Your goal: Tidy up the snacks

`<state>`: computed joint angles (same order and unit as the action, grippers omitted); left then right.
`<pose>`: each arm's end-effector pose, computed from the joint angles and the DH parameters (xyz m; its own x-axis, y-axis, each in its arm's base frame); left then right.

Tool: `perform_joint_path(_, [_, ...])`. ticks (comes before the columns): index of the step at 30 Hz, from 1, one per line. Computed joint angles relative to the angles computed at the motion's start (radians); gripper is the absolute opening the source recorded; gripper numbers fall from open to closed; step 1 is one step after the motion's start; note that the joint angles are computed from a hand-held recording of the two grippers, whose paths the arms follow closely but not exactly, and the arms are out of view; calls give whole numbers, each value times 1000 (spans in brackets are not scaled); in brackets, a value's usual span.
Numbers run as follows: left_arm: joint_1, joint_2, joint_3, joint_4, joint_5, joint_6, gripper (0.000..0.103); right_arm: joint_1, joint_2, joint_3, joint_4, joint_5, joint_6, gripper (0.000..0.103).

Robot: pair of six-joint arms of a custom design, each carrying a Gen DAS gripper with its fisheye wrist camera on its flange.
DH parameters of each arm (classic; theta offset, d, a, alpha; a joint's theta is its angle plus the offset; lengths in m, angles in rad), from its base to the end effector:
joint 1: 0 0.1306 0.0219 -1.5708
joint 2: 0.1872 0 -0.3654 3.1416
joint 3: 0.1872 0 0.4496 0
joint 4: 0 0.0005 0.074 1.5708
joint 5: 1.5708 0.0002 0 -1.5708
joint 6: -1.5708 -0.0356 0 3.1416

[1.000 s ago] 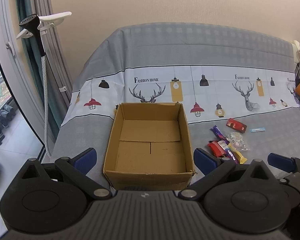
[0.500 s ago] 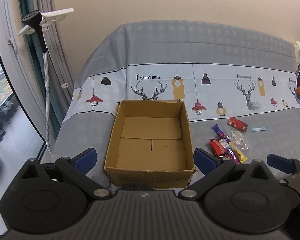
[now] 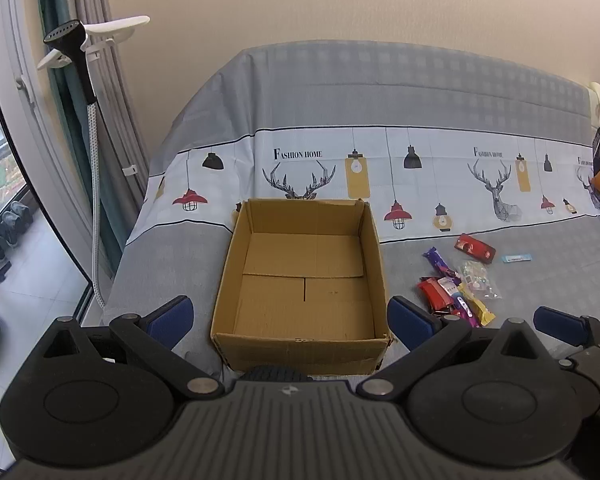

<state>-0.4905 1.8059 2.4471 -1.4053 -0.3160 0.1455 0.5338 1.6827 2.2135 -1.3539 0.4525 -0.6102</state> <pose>0.5428 -0.2779 0.6581 -0.6401 0.1856 -0.7455 0.1587 0.9814 0.1081 0.5154 0.2860 0.6295 -0.6329 0.2246 -0.7410 0.1965 0.9723 0.1269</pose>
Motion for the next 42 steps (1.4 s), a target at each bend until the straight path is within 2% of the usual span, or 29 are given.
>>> perform_joint_path(21, [-7,-36,-59,28,-19,-3,103,6,5,6,-8,3,-7,102])
perform_joint_path(30, [-7,-9,-16,3,-18,-6,103,1,2,-2,-3,-16,-17,102])
perform_joint_path(34, [-16,28,25,-17,-25,-9,103,-17,-20,-49,27,-50,-23,102])
perform_joint_path(37, [-32,66,52,-23,-37,-15,103,-42,-55,-126,79,-80,-24,102])
perform_joint_path(42, [-67,109,11,34,-40,-9,103,-94,-116,-284,181,-117,-15,102])
